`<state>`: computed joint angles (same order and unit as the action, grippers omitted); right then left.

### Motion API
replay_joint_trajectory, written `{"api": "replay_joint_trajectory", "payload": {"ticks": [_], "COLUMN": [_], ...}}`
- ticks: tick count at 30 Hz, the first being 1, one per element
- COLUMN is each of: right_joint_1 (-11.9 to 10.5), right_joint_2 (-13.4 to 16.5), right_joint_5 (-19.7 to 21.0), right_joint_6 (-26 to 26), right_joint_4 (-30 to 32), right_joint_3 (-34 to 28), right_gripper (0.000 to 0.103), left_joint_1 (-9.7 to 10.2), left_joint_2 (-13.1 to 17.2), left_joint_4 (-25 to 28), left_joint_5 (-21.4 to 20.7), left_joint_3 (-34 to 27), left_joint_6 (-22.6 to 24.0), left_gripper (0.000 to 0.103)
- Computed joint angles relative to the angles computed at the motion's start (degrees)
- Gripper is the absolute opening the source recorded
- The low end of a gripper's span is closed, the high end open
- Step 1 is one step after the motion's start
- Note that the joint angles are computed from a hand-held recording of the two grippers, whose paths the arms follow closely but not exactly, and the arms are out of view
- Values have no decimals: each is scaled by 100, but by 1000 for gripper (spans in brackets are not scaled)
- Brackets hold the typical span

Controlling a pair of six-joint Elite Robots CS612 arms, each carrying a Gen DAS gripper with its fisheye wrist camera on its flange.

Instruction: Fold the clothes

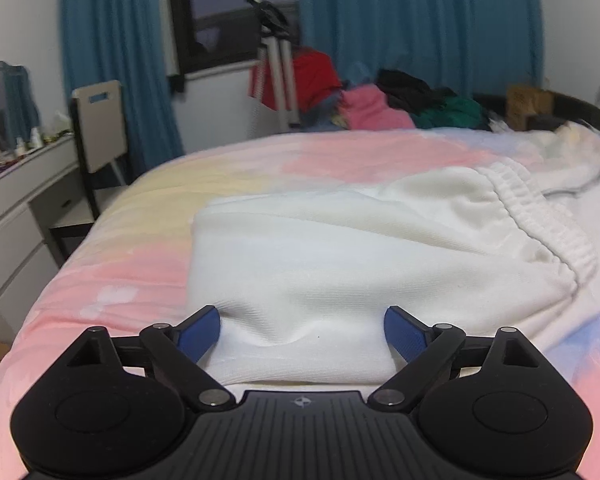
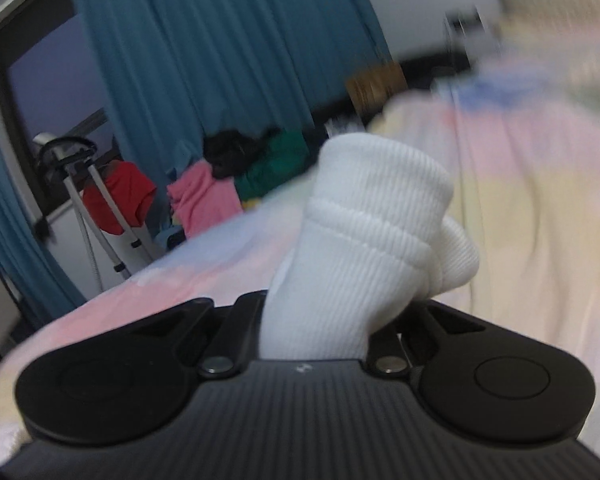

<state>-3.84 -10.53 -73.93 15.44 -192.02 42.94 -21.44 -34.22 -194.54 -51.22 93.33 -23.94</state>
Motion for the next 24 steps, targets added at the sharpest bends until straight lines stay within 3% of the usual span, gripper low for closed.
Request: {"api": "replay_joint_trajectory", "payload": {"ticks": [7, 13, 19, 24], "right_joint_1": [393, 799, 1159, 1262], "right_joint_2": [-527, -797, -711, -578], "right_joint_5": [-306, 406, 1067, 1420], "right_joint_6": [-1142, -2490, -3659, -4988], "right_joint_4": [-1668, -2755, -2862, -2543], "right_joint_3": [853, 1514, 2043, 2502], "right_gripper": [14, 14, 14, 14], "left_joint_1": [179, 205, 327, 483], "left_joint_2": [-322, -498, -607, -601], "left_joint_4": [-180, -821, -1191, -1501], "left_joint_5": [-73, 547, 610, 55], "left_joint_3": [426, 756, 1130, 1246], "left_joint_6": [-1059, -1329, -2284, -2600], "left_gripper": [88, 91, 92, 92]}}
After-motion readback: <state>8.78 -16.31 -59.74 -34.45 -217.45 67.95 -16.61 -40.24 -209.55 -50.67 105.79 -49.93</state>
